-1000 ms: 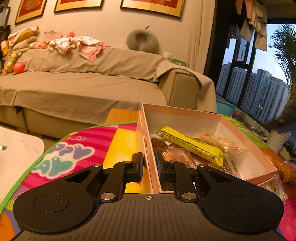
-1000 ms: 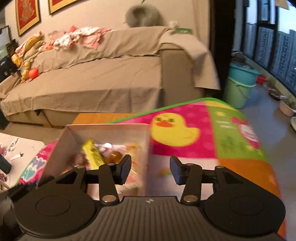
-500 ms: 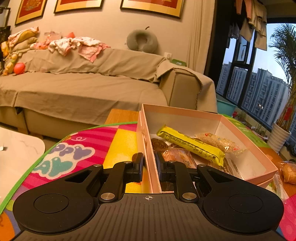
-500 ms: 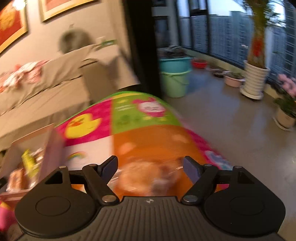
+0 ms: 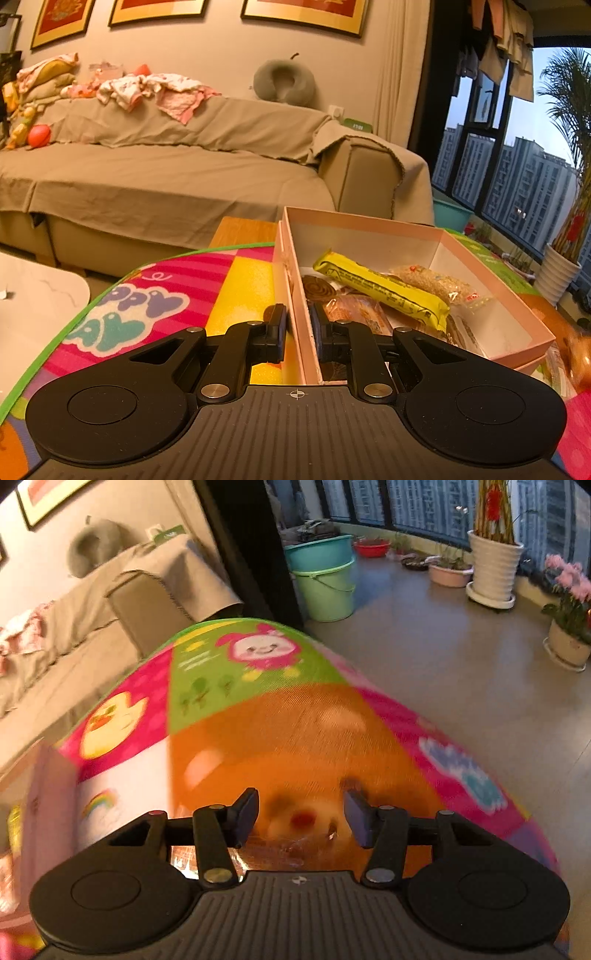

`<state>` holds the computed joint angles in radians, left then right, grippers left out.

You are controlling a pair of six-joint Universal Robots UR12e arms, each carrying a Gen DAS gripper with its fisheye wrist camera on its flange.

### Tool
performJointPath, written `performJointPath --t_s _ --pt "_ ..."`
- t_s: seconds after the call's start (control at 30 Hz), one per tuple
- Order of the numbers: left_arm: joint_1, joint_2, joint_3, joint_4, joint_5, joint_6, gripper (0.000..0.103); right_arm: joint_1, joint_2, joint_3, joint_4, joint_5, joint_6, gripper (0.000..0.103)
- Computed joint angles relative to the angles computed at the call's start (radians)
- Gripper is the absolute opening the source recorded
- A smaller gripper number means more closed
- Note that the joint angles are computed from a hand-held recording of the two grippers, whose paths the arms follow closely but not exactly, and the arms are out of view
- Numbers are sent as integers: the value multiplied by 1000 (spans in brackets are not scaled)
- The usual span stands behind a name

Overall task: Organize objects
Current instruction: 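Grasp the wrapped bread roll with the right gripper and lift it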

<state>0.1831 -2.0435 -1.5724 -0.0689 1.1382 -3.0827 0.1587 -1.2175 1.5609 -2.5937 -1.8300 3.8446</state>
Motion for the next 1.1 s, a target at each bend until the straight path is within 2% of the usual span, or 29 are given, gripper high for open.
performJointPath --t_s 0.1,0.2,0.23,0.27,0.33,0.37,0.43,0.53,0.6,0.67,0.73,0.8,0.87,0.93,1.0,1.1 --pt "0 0 0 0 0 -1 16 5 -52 61 -36 105 24 52" --pt "-1 -1 0 2 2 -2 16 20 -91 108 -78 152 -7 54" --pt "-1 -1 0 3 2 -2 16 29 -99 117 -91 146 -28 58" --pt "-1 -1 0 4 4 -1 16 42 -103 122 -102 122 -64 66" --pt "-1 -1 0 5 5 -1 16 76 -98 114 -114 25 -180 78" --pt "-1 -1 0 5 5 -1 16 90 -91 107 -117 -16 -239 81" --pt "-1 -1 -1 5 5 -2 16 94 -80 94 -109 -21 -294 81" --pt "-1 -1 -1 5 5 -2 16 77 -74 89 -80 29 -224 81" --pt "-2 0 0 3 6 -2 16 64 -82 109 -104 119 -173 81" --pt "-3 1 0 -1 7 -2 16 71 -87 117 -106 166 -182 84" --pt "-3 3 -1 -4 8 -1 16 89 -89 113 -85 181 -245 84" --pt "-3 5 0 -10 12 0 16 110 -86 101 -63 161 -306 85" --pt "-7 6 1 -16 24 14 16 131 -74 82 -51 99 -353 89" --pt "-13 9 4 -30 43 31 15 145 -56 61 -44 36 -371 89" --pt "-19 14 8 -57 68 52 14 148 -40 38 -14 6 -357 89" --pt "-28 20 16 -90 100 90 13 152 -30 26 10 -20 -380 67"
